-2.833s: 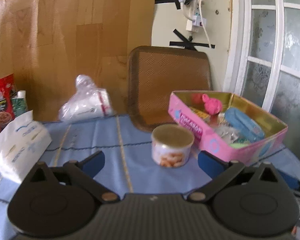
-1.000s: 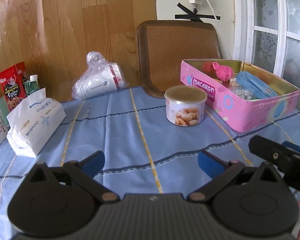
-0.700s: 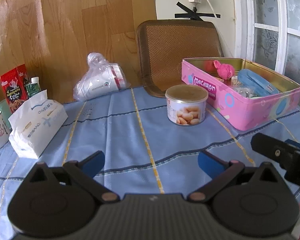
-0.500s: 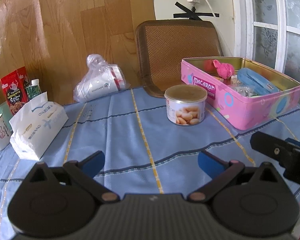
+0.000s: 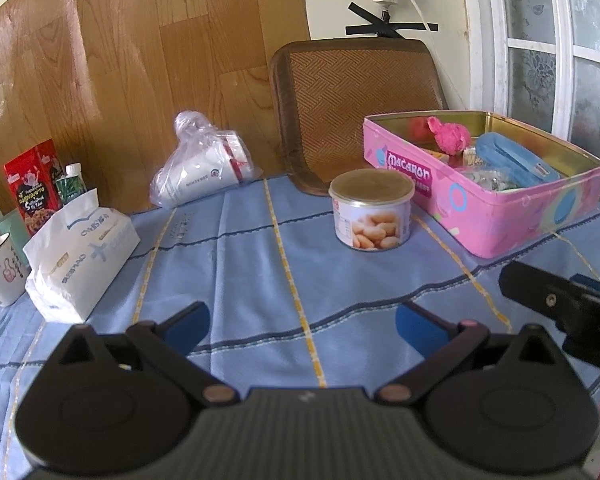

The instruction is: Organize soft objects

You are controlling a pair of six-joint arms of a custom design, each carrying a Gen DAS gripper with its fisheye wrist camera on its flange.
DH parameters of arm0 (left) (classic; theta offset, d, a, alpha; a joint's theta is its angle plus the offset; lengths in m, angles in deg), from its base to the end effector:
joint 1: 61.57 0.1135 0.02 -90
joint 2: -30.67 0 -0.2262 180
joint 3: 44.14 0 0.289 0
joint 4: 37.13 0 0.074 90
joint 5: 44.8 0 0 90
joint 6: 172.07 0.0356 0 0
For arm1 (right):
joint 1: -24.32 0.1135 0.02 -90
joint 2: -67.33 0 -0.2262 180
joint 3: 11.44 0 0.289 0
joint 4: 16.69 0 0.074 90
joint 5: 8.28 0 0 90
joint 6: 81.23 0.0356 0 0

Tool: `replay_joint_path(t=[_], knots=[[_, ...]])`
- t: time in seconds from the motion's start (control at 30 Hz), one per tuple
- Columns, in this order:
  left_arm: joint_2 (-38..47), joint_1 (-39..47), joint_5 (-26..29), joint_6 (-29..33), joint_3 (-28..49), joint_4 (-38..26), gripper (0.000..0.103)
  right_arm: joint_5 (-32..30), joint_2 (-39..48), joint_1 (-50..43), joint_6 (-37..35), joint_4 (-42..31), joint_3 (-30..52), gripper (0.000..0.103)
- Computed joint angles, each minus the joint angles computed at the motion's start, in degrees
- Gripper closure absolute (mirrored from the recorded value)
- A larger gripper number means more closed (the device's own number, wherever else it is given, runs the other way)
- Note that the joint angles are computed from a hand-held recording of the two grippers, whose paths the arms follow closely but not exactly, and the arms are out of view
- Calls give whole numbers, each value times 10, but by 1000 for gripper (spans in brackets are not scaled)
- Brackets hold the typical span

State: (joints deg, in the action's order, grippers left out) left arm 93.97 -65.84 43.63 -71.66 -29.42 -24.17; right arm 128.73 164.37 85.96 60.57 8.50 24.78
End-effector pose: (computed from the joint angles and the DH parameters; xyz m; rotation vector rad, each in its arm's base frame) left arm 0.1982 -0.0138 0.0350 0.2649 2.1776 0.0904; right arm 0.1505 0.2239 0.0284 0.2668 1.9805 0.3720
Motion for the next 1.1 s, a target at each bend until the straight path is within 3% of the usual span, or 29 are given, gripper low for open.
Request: replay_joint_path(t=[1.1], knots=[[44, -24, -15, 4, 31, -36, 0, -24, -2, -16, 12, 25, -21, 8]])
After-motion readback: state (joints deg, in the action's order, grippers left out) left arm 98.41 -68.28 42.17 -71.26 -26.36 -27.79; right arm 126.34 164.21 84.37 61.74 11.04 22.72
